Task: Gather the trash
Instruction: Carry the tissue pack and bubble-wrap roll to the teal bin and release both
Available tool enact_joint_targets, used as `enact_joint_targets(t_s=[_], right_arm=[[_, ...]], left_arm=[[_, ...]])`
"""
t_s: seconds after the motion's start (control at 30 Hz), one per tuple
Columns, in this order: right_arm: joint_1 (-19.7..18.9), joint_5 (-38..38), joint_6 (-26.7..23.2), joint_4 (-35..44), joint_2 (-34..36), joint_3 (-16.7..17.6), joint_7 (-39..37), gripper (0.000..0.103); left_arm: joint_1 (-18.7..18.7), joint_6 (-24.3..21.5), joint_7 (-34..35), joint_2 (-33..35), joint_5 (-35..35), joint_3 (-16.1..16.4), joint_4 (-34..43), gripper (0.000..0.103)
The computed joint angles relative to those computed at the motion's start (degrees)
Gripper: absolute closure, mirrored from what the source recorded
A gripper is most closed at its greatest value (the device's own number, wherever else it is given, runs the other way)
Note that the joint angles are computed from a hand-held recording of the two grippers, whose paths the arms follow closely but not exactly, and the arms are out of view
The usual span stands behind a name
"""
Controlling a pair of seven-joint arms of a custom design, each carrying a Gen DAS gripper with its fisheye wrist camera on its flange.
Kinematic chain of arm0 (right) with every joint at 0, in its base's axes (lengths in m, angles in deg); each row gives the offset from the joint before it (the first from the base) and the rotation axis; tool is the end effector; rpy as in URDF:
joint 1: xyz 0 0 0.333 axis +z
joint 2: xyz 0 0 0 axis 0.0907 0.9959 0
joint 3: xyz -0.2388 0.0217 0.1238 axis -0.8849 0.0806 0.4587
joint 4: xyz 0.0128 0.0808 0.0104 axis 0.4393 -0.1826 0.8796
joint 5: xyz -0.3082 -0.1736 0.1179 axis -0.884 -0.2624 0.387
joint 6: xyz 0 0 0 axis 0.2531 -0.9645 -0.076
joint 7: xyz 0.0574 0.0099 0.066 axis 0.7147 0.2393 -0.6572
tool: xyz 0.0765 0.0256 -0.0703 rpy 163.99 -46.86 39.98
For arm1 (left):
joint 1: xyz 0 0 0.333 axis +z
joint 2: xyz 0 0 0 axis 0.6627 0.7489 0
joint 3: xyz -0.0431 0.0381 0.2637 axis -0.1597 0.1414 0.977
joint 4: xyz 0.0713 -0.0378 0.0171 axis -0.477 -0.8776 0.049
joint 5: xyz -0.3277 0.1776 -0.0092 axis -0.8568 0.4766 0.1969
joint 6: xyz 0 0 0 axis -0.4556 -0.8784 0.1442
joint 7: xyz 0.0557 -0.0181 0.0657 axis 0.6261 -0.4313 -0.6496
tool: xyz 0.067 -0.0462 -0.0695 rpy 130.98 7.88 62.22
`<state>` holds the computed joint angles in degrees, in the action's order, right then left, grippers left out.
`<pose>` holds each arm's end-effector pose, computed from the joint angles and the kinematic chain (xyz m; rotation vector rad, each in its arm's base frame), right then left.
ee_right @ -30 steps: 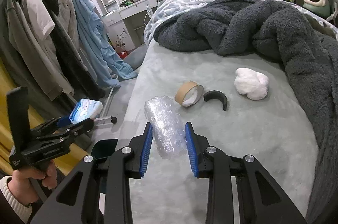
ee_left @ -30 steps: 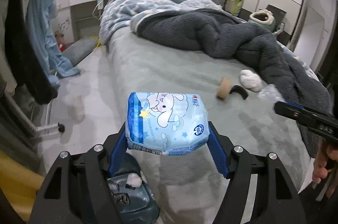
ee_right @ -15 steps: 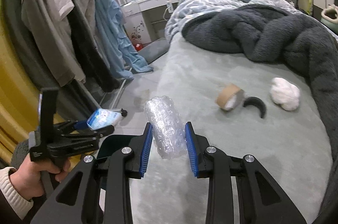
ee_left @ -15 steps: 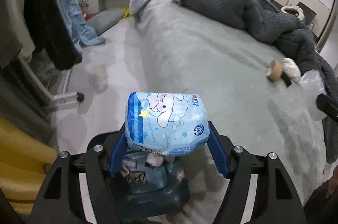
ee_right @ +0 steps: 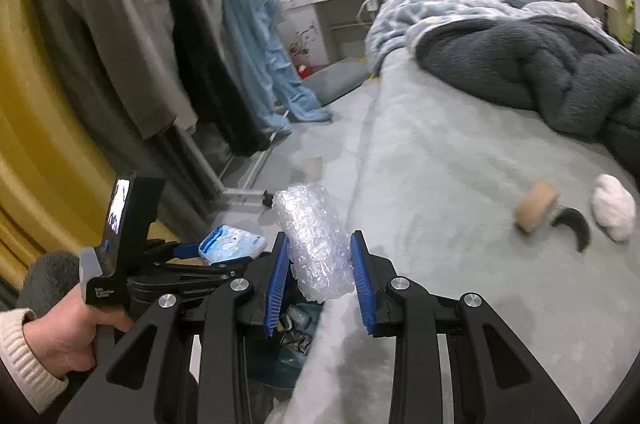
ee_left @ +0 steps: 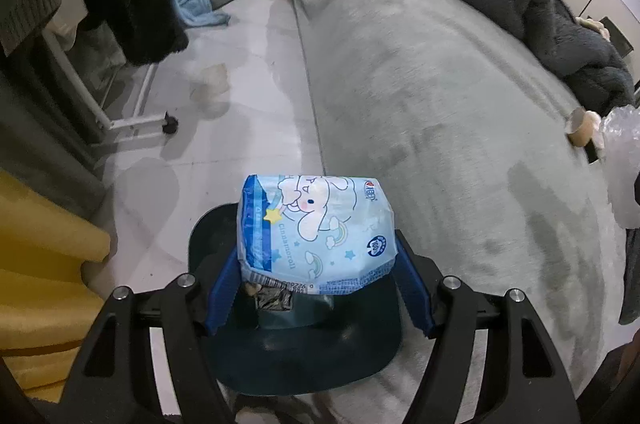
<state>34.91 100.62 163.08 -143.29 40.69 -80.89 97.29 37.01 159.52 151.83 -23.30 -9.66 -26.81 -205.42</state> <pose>0.4191 0.2450 0.6074 -2.0140 1.1644 -0.2032 0.3893 -0.1391 0.5346 -2.2107 1.7859 -0.5640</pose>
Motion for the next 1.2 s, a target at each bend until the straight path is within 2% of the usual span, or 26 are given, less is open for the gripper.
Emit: enact_joint_targets(t_s=[0.17,0.47,0.53,0.63,0.8,1.03,1.2], right_arm=[[1.23,1.24,-0.94,3.22,4.07,0.69,-2.14,0.071],[0.38,3.91,-2.83,7.83,11.31,3.28,-4.17,0.071],[0.07,3.76,-3.35,8.80,12.74,4.16,-3.90,0.071],[-0.44,3.02,-4.19,9.85,14.49,5.25,-2.99,0.071],[-1.03,0.74,-6.21,11.41,17.42,6.79,-1.02,0.071],[-1.12,-4.38,-9.52,13.17,20.09,8.45,2.93,0.071],[-0.83,-7.18,-11.74,14.59,21.90,9.30,5.21,0.069]], left_arm=[[0.21,-2.37,1.03,0.35,-1.25,1.46,-0.97,0.031],[0.48,-6.14,4.38,0.89,-5.24,4.08,-2.83,0.030],[0.80,-7.41,5.00,0.61,-6.05,4.50,-3.27,0.028],[1.49,-8.24,5.74,-0.66,-6.38,4.73,-3.88,0.019],[2.45,-8.49,6.67,-3.23,-7.13,5.15,-4.91,0.011],[4.32,-7.31,7.78,-5.34,-5.08,4.71,-5.01,0.009],[4.96,-5.05,8.77,-6.70,-5.47,5.57,-5.41,0.008]])
